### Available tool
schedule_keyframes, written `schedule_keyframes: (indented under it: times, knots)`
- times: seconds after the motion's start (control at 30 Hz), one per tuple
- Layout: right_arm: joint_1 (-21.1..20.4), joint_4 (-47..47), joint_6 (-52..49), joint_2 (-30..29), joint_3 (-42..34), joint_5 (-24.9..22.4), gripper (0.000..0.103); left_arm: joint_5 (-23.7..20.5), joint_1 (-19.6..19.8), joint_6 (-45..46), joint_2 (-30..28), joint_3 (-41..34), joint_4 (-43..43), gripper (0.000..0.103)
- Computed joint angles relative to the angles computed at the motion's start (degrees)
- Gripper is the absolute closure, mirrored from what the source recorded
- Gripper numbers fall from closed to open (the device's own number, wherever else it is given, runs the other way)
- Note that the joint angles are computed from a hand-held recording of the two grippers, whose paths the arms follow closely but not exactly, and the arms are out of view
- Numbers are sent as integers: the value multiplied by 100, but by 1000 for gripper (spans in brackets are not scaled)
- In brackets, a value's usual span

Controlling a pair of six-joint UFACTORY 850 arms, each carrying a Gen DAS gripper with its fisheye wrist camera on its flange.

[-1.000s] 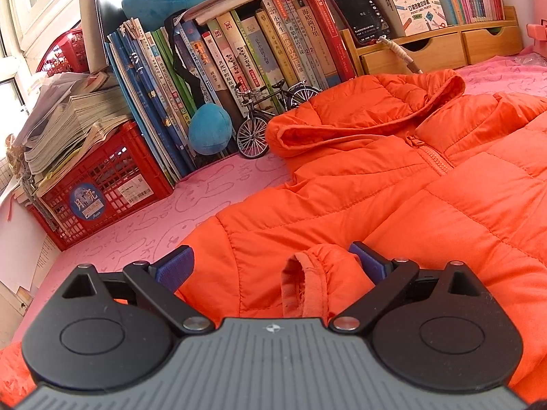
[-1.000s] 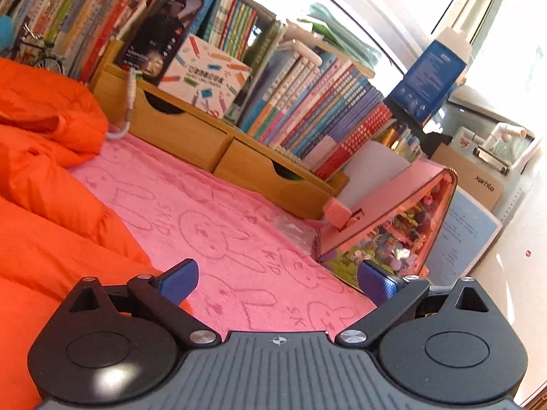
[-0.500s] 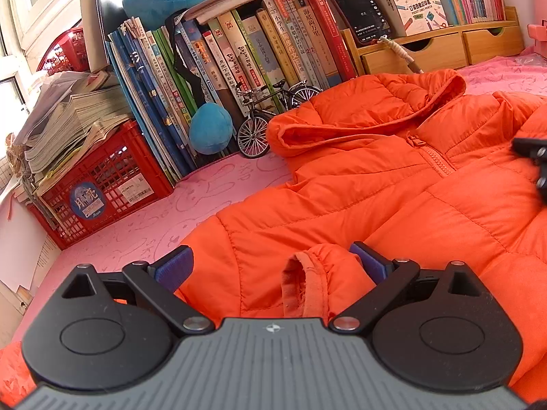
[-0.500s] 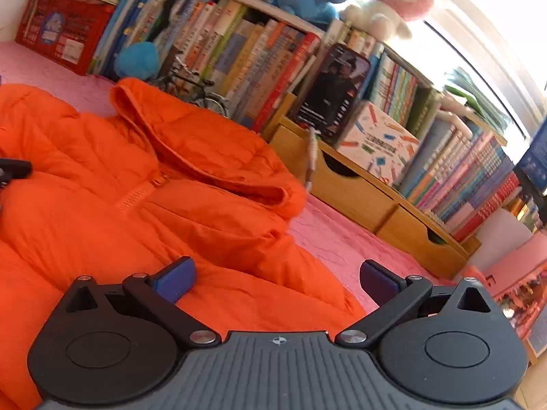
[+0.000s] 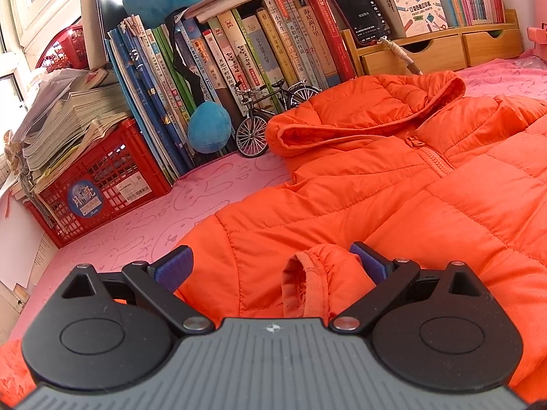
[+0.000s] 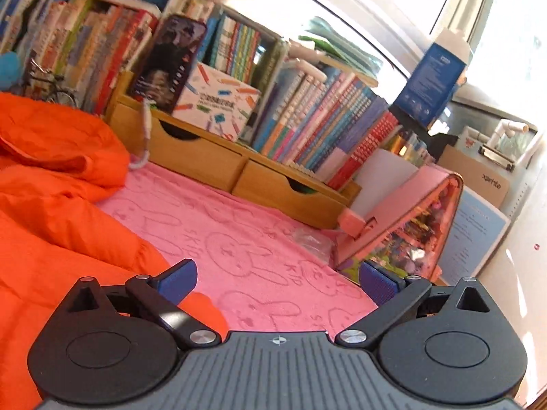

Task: Fold clothes

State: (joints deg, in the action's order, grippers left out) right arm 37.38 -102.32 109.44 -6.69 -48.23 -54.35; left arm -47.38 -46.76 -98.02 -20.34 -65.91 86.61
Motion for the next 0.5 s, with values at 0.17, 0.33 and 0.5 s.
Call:
schedule_keyframes:
  times: [0.17, 0.33, 0.5]
  knots:
    - [336, -395, 267, 14, -235, 1301, 0, 57, 18, -35, 17, 10, -21, 3]
    - [323, -1045, 1302, -60, -476, 2416, 2, 212, 58, -232, 103, 97, 116, 4]
    - [79, -2096, 2682, -99, -564, 3539, 3, 1138, 350, -1936, 979, 862, 1283, 6]
